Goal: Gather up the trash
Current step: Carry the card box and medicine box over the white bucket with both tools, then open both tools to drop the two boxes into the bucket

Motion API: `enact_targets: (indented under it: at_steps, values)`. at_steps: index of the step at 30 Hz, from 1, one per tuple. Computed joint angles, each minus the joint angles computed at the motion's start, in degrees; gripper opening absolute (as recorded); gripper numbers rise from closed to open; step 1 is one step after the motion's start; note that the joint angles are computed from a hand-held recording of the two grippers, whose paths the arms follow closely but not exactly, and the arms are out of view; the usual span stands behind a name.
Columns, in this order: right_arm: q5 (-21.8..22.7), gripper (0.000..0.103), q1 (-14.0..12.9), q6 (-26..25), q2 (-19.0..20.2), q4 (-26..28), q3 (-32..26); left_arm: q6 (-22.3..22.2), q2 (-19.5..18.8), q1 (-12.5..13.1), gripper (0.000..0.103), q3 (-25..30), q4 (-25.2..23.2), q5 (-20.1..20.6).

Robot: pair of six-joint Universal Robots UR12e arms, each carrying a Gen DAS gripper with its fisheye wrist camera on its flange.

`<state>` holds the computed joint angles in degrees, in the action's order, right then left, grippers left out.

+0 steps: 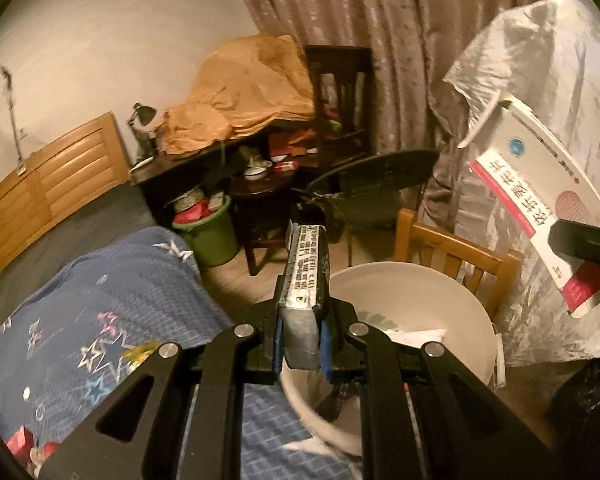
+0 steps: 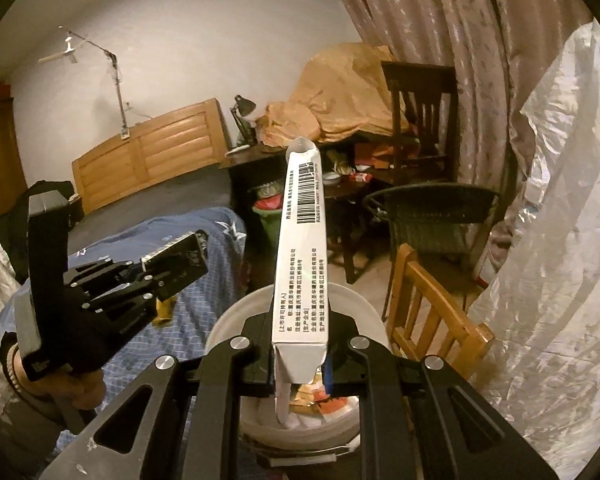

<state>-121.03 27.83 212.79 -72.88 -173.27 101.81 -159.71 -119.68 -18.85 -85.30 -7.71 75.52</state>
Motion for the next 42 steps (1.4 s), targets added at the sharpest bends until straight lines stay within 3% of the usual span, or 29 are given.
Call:
enact_targets:
  at_steps: [10,22,42]
  values:
    - [4.3,0.017,-2.8,2.3,0.4,2.6,0.6,3.2,-3.0,-1.8,0.012,3.8,-5.8,1.2]
    - [7.5,0.017,-4.0,3.1,1.6,5.5,0.1,5.8,-4.8,-2.5,0.012,6.1,-11.9,2.1]
    - [10.5,0.017,-4.3,2.9,3.2,6.2,-0.3,6.9,-5.5,-2.7,0.013,6.6,-14.2,3.9]
